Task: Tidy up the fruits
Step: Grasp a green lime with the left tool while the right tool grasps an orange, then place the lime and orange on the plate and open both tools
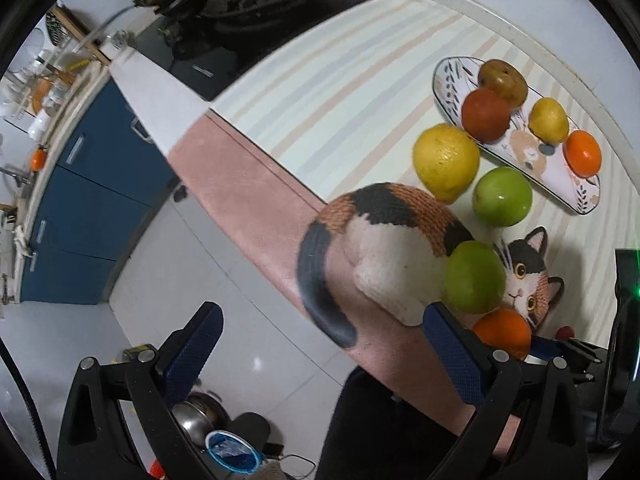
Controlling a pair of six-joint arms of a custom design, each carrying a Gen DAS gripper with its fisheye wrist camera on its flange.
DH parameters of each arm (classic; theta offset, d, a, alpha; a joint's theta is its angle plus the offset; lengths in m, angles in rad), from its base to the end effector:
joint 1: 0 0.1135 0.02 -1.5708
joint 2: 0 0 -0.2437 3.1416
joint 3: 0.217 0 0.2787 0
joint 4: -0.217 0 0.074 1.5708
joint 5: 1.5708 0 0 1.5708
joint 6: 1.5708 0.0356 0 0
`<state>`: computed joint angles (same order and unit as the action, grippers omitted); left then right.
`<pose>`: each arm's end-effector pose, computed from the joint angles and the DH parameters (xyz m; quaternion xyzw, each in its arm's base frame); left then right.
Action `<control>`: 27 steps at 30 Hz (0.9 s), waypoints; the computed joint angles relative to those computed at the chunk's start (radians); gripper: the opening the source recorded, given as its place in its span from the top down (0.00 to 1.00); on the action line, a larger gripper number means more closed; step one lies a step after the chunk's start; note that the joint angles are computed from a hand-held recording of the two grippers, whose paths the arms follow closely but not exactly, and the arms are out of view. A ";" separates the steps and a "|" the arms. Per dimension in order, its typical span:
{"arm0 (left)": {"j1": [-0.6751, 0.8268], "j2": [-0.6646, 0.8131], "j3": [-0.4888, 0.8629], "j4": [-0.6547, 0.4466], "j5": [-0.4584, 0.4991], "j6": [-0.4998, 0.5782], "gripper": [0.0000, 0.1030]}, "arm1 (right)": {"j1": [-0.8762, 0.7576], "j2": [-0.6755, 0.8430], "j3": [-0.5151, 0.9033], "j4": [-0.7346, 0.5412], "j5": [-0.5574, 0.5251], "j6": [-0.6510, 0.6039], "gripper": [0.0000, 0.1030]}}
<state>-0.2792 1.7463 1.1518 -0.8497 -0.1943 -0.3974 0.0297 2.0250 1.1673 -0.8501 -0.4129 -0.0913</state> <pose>0.3243 -0.0858 0.1427 -0.0648 0.9912 0.0704 0.0915 0.3352 0.0242 0.0603 0.0450 -0.9755 -0.2065 0.0607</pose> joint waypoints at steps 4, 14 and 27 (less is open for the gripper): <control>-0.003 0.059 0.045 0.029 0.098 -0.011 0.01 | -0.058 -0.033 0.008 -0.012 0.050 -0.018 0.35; -0.057 0.405 0.329 0.019 0.352 -0.005 0.12 | -0.142 0.023 0.071 0.016 0.130 -0.022 0.35; -0.106 0.421 0.301 0.048 0.281 0.009 0.48 | -0.194 0.022 0.073 -0.005 0.105 -0.037 0.32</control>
